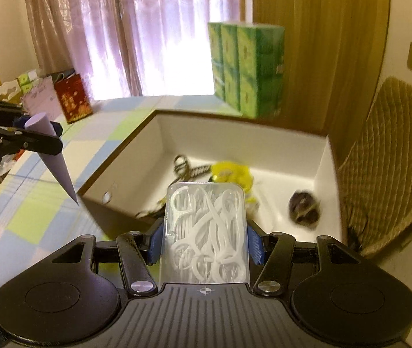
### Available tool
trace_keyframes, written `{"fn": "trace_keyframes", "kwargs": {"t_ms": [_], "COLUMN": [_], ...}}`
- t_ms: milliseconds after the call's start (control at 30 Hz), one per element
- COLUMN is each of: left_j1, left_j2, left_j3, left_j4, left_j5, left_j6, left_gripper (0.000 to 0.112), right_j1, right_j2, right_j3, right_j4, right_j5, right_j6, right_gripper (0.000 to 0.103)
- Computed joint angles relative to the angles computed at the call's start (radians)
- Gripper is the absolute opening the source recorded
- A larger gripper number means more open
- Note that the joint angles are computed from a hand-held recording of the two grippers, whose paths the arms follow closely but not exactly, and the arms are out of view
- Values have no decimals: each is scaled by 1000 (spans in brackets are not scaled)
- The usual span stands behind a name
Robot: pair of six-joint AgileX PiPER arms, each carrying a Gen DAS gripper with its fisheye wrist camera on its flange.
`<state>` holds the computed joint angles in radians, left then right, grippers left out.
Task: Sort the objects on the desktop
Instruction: 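Lift and carry the purple tube and floss pick box over the brown box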
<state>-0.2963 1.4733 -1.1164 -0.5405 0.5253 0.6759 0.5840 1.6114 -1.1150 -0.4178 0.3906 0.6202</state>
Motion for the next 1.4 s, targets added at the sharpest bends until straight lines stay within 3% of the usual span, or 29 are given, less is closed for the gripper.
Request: {"fn": "trace_keyframes", "kwargs": {"t_ms": [267,467,733,1200,1400], "left_j1": [-56,-86,-100,-142,-148], "left_j2": [210,374,528,727,760], "left_j3": [-258,-426,-558,-788,-830], "left_j4": [95,203,261,363,373], "left_j5": [0,50,167,360,371], "left_j6": [-90,-207,-282,-451,-451], "left_gripper": [25,25,25,25,25], "right_j1": [-158,-237,-280,-338,-352], "right_j2": [106,204,291,442,487], "right_j3": [-134,-232,-287,-502,-570], "right_j4": [280,503,625,728,746], "right_j5": [-23,27,97,356,429], "right_j6": [-361,-616,-758,-922,-938], "right_gripper": [55,55,55,55,55]}}
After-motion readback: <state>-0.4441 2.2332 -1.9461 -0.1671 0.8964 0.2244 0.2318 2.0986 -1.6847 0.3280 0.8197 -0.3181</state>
